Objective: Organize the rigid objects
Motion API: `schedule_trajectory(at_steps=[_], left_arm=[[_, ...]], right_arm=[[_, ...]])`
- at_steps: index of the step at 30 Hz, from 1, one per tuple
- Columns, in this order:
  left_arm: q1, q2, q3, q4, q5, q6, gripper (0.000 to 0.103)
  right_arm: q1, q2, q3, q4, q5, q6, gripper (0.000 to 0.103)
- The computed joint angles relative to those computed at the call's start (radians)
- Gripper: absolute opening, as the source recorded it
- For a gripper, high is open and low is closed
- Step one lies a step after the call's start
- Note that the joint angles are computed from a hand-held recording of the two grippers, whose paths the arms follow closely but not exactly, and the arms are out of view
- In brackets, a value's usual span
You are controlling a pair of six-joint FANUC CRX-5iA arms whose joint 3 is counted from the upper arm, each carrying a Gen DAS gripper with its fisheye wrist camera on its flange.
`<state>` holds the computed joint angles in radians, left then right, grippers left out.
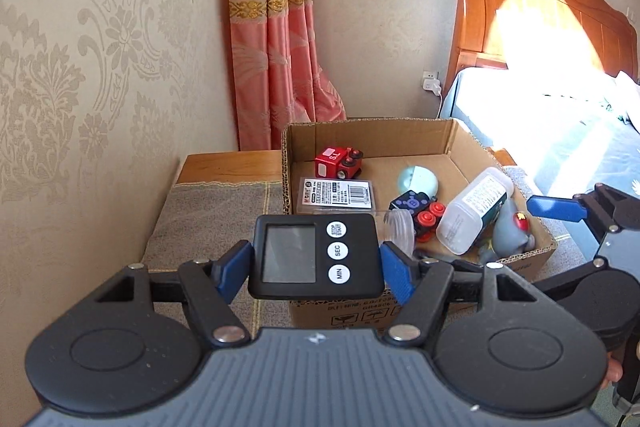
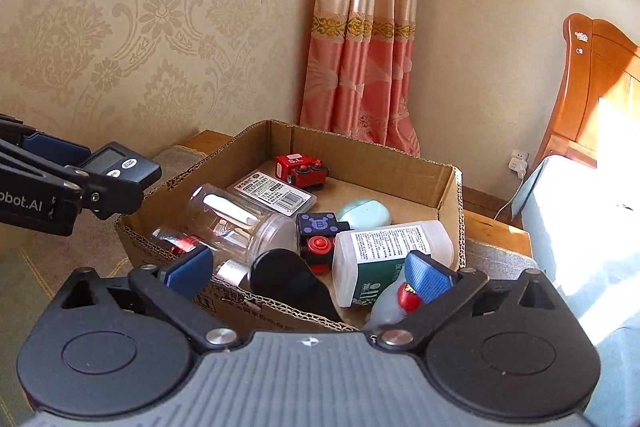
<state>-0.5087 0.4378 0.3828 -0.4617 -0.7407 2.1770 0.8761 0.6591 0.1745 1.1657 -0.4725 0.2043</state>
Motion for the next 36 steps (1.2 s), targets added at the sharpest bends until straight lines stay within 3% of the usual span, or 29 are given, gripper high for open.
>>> schedule_trajectory(at_steps=[10,18,20,22,26,31,36], left_arm=[[0.027,0.157,0.201,0.137,-0.017,-0.170,0.069],[0.035,0.369,0.488,0.206,-0.117,-0.268,0.069],[0.031,0.388,0.517,0.186,-0.109,-0.251,0.076],[0.010,0.400,0.563,0.094,-0.144,-0.180,0.093],[-0.010,0.328,0.476,0.006,-0.101,-0.112,0.096],[-0.045,0.199,0.317,-0.098,-0.088,-0.039,0.101],[-0.108,0.100,0.204,-0.202,-0.195,0.053,0.101]], right_arm=[[0.022,-0.112,-0.174,0.144,-0.042,-0.324,0.103],[0.035,-0.150,-0.229,0.149,-0.076,-0.381,0.103],[0.037,-0.151,-0.228,0.133,-0.080,-0.370,0.103],[0.037,-0.150,-0.226,0.130,-0.084,-0.371,0.103],[0.035,-0.157,-0.231,0.126,-0.076,-0.381,0.103],[0.070,-0.140,-0.159,-0.049,-0.160,-0.264,0.103],[0.108,-0.093,-0.014,-0.288,-0.337,-0.129,0.103]])
